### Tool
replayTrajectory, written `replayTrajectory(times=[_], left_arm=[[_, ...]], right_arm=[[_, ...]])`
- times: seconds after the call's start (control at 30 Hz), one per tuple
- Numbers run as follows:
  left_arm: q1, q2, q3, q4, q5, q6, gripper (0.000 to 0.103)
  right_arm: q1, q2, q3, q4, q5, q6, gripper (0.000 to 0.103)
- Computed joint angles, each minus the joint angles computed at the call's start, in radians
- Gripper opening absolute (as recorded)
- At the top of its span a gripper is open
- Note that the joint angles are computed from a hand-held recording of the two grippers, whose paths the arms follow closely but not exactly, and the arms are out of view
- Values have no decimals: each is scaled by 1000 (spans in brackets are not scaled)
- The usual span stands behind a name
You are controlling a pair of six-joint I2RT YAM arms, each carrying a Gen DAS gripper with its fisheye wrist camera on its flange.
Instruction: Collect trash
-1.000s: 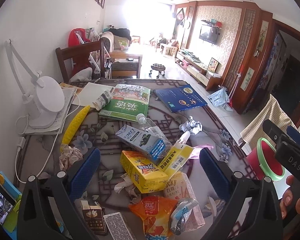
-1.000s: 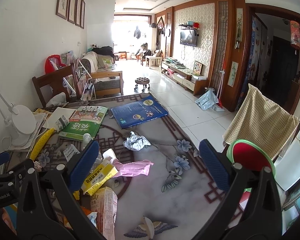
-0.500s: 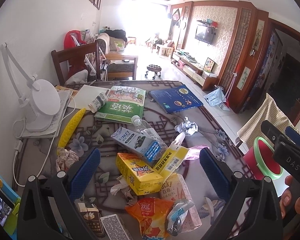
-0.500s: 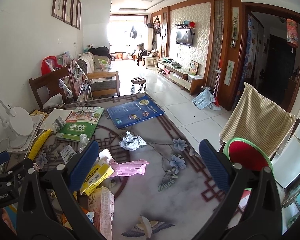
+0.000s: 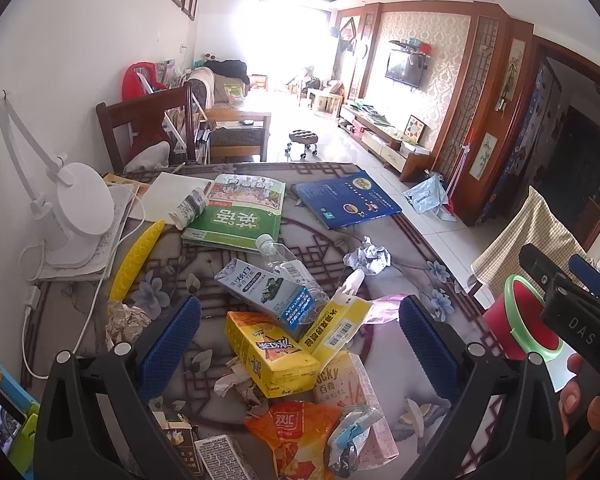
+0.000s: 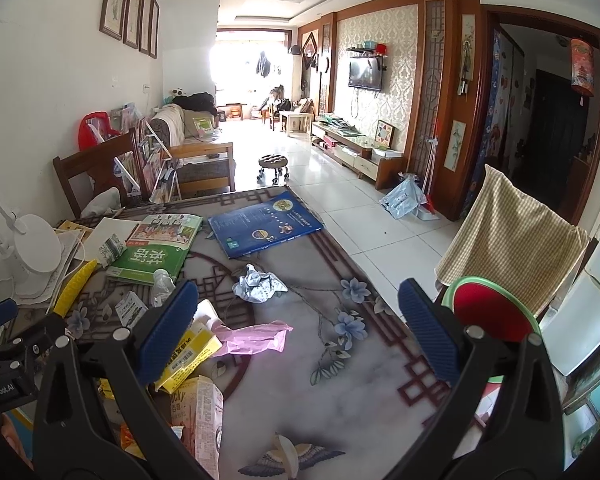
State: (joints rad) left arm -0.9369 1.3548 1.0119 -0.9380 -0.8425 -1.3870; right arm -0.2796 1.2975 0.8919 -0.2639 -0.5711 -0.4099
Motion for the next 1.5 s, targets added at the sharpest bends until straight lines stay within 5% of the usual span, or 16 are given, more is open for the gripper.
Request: replayTrajectory(times=[1.0,1.2,1.5], left_arm=[[70,-5,-61,83,77,60,95],[245,-127,-278,145,197,23,95],[673,-217,-557,381,429,181,95]], right_arm=[[20,53,2,20,27,-23,99],[41,83,6,22,58,-28,99],[122,185,50,-25,102,-47,99]])
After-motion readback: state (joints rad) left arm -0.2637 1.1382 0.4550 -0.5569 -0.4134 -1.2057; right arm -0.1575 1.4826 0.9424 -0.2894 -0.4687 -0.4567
